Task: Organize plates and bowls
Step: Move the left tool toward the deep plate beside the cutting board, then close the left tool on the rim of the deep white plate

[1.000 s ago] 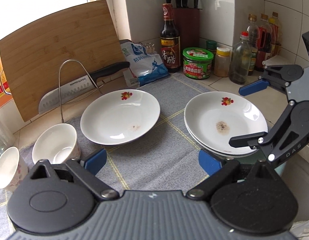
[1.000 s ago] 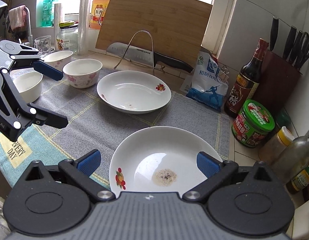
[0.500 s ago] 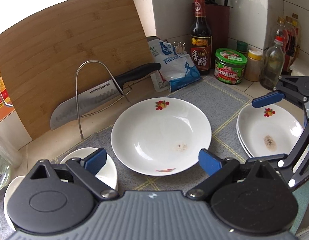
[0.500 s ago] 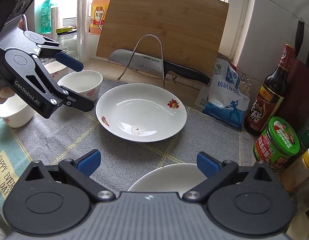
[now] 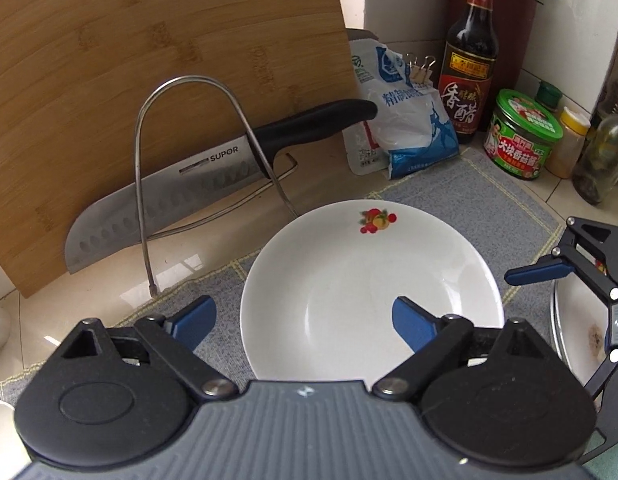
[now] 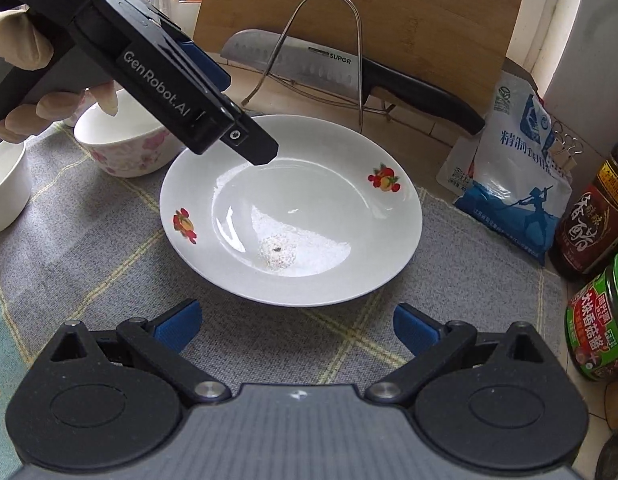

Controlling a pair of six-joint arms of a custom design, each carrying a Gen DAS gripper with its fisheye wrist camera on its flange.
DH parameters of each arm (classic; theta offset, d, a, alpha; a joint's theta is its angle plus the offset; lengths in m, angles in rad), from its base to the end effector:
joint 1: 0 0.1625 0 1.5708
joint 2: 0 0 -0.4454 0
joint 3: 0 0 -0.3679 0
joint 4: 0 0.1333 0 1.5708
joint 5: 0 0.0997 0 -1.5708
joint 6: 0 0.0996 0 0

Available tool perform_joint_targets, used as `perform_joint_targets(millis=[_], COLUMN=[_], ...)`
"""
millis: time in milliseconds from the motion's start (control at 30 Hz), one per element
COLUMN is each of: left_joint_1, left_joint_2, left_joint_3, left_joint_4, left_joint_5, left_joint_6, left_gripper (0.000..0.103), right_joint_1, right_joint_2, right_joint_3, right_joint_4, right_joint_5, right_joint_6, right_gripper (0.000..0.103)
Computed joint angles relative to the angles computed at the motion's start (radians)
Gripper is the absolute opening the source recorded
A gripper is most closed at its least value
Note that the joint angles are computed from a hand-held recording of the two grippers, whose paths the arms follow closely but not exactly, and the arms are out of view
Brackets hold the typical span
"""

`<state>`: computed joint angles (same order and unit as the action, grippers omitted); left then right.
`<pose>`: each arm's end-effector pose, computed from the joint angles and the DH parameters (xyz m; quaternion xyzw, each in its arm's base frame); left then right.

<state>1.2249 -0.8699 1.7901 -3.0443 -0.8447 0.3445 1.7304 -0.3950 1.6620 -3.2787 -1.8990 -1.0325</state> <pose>-0.0273 -0.6641 0.1992 0.2130 0.8790 -0.2556 0.3414 0.2035 -0.6272 -0.0599 0.5109 -0.8167 0.1281 0.2357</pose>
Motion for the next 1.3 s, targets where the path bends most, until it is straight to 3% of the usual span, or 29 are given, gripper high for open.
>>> perform_joint_targets(millis=[133,267,667,933,1300], left_joint_1=[0.023,0.044,0.092,0.095,0.1], left_joint_2=[0.01,0.016,0.033,0.05,0.067], left_joint_3=[-0.049,-0.099,-0.227,-0.268,-0.312], left_joint_4=[0.085,0.178,0.414,0.445,0.498], left_joint_5=[-0.028,-0.061,-0.136,-0.168,-0.19], left_joint_6=[-0.028,-0.049,-0.1,-0.087,-0.076], left_gripper=[0.093,0.085,0.079,0.079,0.075], right_joint_1=[0.0,0.001,-0.018,-0.029,-0.037], right_joint_2=[0.02,0.038,0.038,0.046,0.041], right_joint_3=[-0.047,-0.089,-0.151,-0.156,-0.159], right_joint_4=[0.05,0.096,0.224,0.21,0.232], right_joint_5=[-0.025,-0.048,0.011,0.061,0.089], right_joint_6=[0.005,-0.003,-0.006,-0.094,-0.122], right_gripper=[0.103,0.103,0.103,0.103,0.103])
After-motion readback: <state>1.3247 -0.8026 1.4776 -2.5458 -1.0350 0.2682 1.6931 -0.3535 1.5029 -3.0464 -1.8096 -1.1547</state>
